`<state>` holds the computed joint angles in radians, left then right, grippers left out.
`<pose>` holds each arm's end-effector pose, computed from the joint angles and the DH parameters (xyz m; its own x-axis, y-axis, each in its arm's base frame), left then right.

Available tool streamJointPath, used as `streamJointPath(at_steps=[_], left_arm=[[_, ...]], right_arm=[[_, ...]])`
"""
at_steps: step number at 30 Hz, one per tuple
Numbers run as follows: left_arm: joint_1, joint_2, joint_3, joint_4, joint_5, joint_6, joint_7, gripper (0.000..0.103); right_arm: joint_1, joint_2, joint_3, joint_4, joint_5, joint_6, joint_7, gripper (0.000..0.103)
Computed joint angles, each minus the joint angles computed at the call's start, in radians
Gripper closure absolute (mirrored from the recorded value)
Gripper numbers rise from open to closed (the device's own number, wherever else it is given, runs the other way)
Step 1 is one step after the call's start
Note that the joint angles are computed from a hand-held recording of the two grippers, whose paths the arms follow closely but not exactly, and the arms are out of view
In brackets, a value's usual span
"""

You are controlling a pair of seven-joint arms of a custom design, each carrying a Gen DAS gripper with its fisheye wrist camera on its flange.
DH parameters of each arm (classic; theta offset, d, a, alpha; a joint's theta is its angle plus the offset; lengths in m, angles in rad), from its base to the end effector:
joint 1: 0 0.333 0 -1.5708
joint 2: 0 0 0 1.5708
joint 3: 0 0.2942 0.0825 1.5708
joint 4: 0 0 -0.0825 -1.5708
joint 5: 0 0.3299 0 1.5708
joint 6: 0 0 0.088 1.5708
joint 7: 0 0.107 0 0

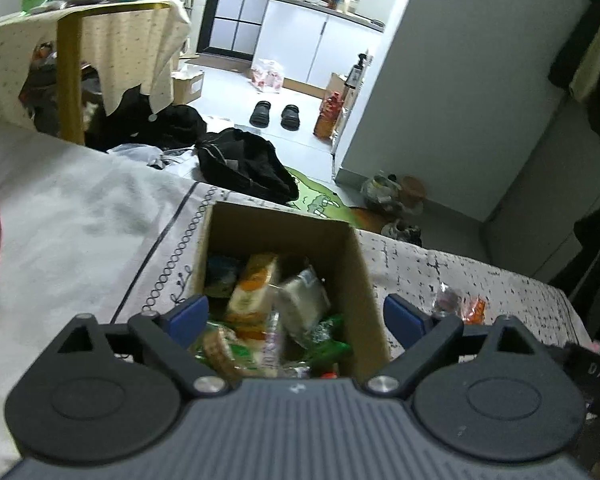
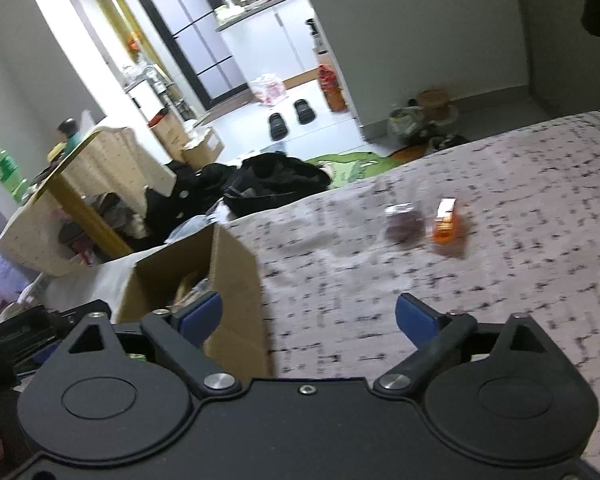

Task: Organize snacks
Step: 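Move both open tools toward the purple sweet and orange candy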

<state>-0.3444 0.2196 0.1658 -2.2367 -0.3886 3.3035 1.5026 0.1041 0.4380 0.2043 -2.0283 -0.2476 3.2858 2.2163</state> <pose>0.5472 -0.0630 0.3921 0.1628 -0.9530 0.2556 -0.6467 -0.2988 -0.7018 0.5739 0.1953 0.3548 0.0231 -0.9222 -0.3859 -0.7369 0.2452 -0.6300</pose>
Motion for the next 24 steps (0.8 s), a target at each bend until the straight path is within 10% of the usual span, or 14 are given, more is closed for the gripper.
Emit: streamJointPath(at_steps=[8,16,24], left_arm=[[0.005,-0.008,-0.043,-0.025,0.002,0.026,0.052,0.0],[0.17,0.0,-0.24,-0.021,0.01,0.037,0.082,0.0],[0.157,0.038,-0.26,0.029,0.029,0.029,0.089,0.0]], right_arm=[[-0.082,-0.044,0.041,-0.051,-0.012,-0.017,-0.036,0.0],[-0.093,-0.087,0.011,-0.109,0.012,-0.029,-0.072,0.0],[-0.14,-0.104,0.023,-0.15,0.015,-0.017,-0.099,0.0]])
